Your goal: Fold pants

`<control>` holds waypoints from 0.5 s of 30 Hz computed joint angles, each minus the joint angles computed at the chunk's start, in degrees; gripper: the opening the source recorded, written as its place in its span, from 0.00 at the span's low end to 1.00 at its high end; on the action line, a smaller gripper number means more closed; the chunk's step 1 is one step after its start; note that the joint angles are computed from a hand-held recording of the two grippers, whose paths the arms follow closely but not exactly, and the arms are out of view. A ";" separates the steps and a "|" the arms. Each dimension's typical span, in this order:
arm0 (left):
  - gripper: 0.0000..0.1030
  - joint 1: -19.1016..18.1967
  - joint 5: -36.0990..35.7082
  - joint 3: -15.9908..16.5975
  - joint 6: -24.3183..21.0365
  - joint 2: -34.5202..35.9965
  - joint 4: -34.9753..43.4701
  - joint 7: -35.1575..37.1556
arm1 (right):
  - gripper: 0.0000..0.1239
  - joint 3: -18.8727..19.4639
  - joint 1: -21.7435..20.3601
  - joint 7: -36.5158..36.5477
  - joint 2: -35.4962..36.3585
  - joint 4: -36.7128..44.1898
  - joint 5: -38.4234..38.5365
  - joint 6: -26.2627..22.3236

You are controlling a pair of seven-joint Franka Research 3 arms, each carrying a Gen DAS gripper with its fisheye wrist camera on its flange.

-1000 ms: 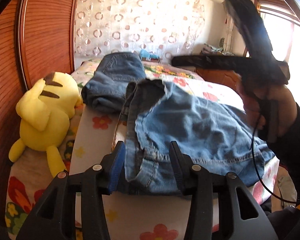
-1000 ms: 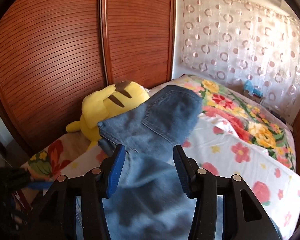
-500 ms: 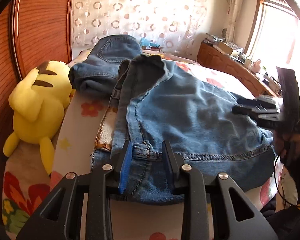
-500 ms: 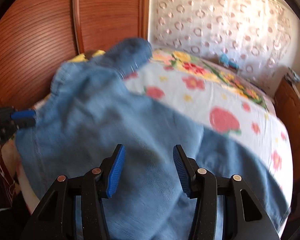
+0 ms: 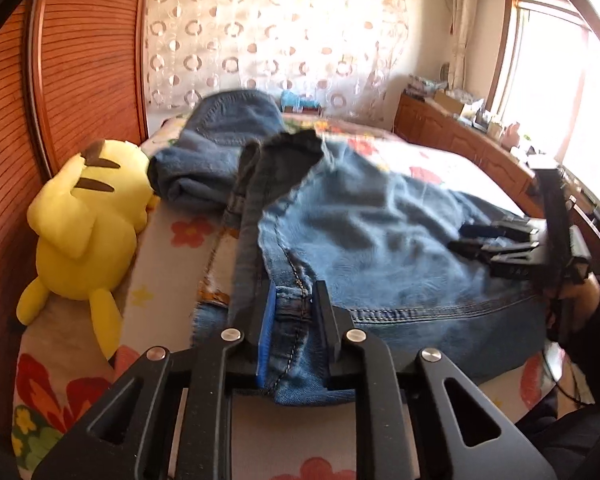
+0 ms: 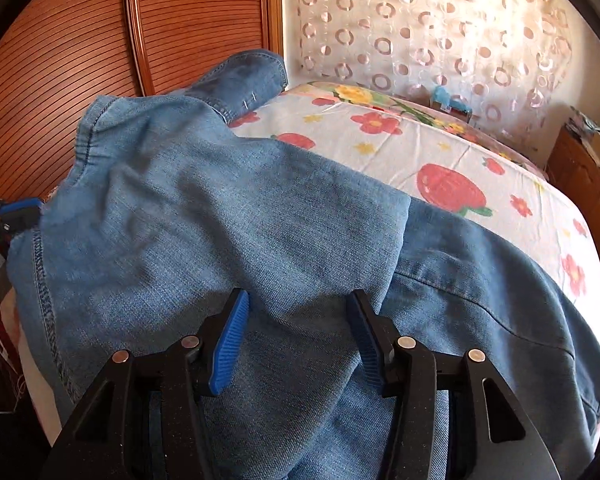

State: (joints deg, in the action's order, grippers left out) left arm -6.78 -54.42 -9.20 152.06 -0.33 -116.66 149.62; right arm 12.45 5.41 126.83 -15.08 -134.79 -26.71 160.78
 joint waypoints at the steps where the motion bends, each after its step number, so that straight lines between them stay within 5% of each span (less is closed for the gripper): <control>1: 0.18 0.20 -0.80 0.20 -0.26 -0.59 -0.25 0.51 | 0.48 -0.08 0.06 -0.10 0.00 -0.05 0.14 -0.09; 10: 0.20 0.61 3.25 0.38 -1.73 0.76 0.46 -3.16 | 0.56 -0.64 0.30 -2.63 0.86 0.08 3.75 0.86; 12: 0.24 0.78 3.44 0.11 -1.74 0.94 0.91 -3.68 | 0.56 -0.24 0.04 -1.54 0.96 0.26 2.82 0.66; 15: 0.43 0.94 2.63 -0.15 -2.19 1.15 1.79 -3.10 | 0.56 0.02 -0.12 -0.22 1.01 0.33 1.73 0.60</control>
